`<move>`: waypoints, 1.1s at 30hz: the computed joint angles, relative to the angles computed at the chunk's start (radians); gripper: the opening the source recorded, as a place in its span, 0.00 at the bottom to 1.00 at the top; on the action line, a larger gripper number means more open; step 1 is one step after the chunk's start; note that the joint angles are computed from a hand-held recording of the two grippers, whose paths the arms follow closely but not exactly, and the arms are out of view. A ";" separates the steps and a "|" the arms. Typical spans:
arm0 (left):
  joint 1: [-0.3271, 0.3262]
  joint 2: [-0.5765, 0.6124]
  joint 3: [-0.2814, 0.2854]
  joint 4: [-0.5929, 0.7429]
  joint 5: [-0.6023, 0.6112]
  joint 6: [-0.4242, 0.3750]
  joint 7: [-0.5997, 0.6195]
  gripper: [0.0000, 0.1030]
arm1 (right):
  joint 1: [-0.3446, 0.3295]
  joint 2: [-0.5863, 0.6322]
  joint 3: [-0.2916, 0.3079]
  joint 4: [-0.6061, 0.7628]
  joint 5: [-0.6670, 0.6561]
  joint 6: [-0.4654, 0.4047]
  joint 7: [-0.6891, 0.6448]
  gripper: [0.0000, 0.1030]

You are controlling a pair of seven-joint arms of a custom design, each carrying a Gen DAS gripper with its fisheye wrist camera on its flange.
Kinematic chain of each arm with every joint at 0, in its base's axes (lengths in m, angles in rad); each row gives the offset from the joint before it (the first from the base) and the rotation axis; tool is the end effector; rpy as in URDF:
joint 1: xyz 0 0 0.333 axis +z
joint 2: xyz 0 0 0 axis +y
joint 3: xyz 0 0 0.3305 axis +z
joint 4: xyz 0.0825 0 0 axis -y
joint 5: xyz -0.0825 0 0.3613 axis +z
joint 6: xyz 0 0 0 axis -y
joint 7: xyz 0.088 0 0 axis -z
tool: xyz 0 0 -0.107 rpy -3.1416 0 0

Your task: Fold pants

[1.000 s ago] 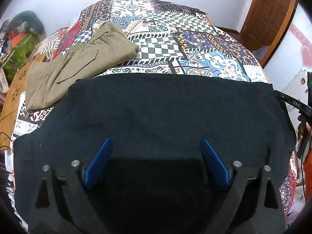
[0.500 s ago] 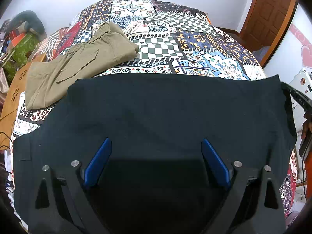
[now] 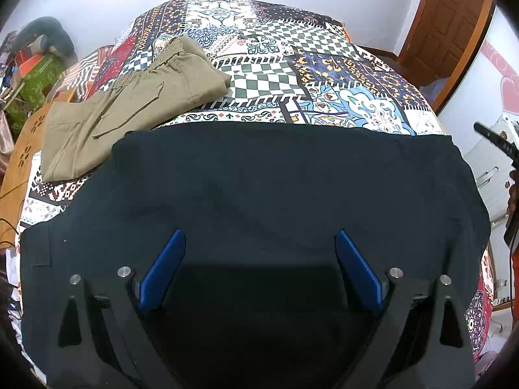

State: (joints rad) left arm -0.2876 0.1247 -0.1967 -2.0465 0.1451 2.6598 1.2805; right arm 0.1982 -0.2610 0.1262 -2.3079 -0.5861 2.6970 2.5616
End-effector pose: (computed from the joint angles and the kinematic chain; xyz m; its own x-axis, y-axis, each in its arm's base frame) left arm 0.5267 -0.2772 0.4627 -0.3037 -0.9518 0.0422 -0.8445 0.2484 -0.4745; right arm 0.4534 0.1770 0.5428 -0.1693 -0.9809 -0.0955 -0.7070 0.1884 -0.6817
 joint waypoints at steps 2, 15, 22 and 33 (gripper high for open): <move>0.000 0.001 0.000 0.001 0.000 0.000 0.000 0.93 | 0.040 -0.002 -0.035 -0.026 0.112 0.013 -0.060 0.14; -0.002 -0.001 0.001 -0.003 0.004 0.003 -0.003 0.93 | 0.034 0.038 0.014 -0.050 0.124 0.036 -0.071 0.14; -0.007 -0.010 0.005 0.007 0.048 -0.026 -0.028 0.93 | 0.027 0.022 0.032 -0.020 -0.031 0.005 -0.013 0.09; 0.049 -0.130 0.002 -0.062 0.126 -0.003 -0.093 0.93 | 0.048 0.130 0.006 0.093 -0.057 -0.057 -0.057 0.08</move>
State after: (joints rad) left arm -0.2391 -0.0048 -0.1946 -2.1087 0.2715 2.6563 1.1877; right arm 0.2463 -0.1313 0.1321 -2.2145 -0.6430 2.6399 2.5045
